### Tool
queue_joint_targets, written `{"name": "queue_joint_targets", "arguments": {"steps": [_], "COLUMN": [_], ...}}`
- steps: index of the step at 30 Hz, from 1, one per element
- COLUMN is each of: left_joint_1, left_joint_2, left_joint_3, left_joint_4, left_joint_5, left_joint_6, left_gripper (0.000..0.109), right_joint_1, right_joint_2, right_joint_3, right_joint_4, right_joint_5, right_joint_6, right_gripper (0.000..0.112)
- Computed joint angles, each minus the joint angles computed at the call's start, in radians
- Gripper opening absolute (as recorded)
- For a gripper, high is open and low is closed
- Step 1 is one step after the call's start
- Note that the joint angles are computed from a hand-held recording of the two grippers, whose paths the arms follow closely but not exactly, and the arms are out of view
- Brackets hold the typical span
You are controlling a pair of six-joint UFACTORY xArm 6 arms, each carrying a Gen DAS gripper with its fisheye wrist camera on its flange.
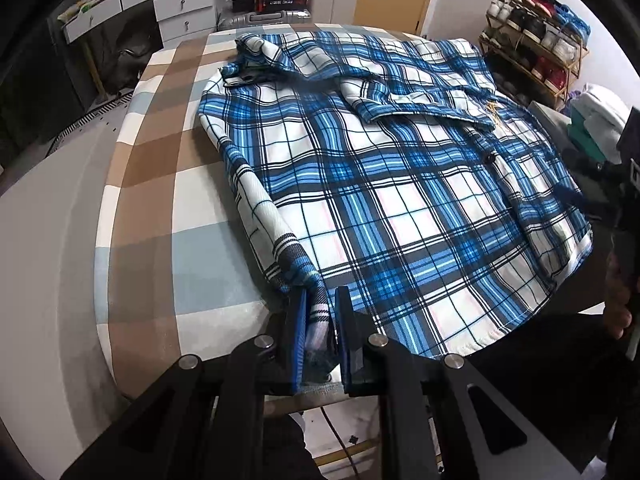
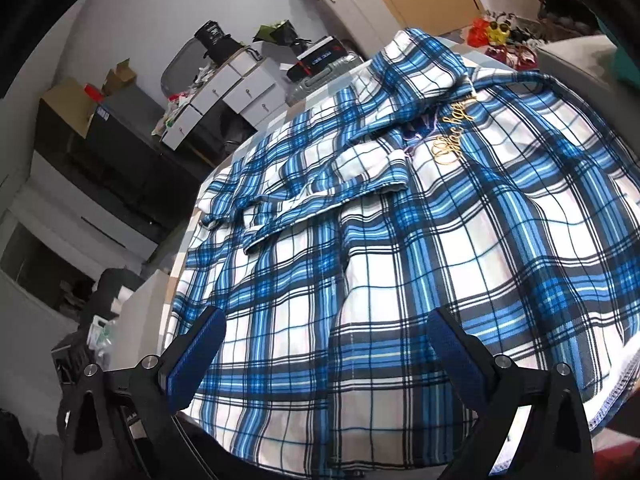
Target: Fold large clothes
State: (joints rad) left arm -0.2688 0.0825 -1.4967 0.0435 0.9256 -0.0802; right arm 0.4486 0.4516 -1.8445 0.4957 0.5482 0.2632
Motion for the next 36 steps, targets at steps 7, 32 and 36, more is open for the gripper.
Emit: {"name": "queue_joint_targets", "arguments": {"steps": [7, 32, 36], "left_joint_1": [0.012, 0.074, 0.088], "left_joint_2": [0.005, 0.044, 0.013], "left_joint_3": [-0.011, -0.056, -0.014], "left_joint_4": [0.017, -0.156, -0.223], "left_joint_5": [0.019, 0.028, -0.037], "left_joint_6": [-0.023, -0.026, -0.012], "left_gripper": [0.011, 0.011, 0.008], "right_joint_1": [0.006, -0.105, -0.167], "right_joint_2": [0.007, -0.25, -0.296], "right_joint_3": [-0.011, 0.279, 0.325], "right_joint_4": [0.012, -0.287, -0.327], "right_joint_5": [-0.007, 0.026, 0.13], "right_joint_6": [-0.011, 0.152, 0.174], "right_gripper": [0.102, 0.102, 0.102]}}
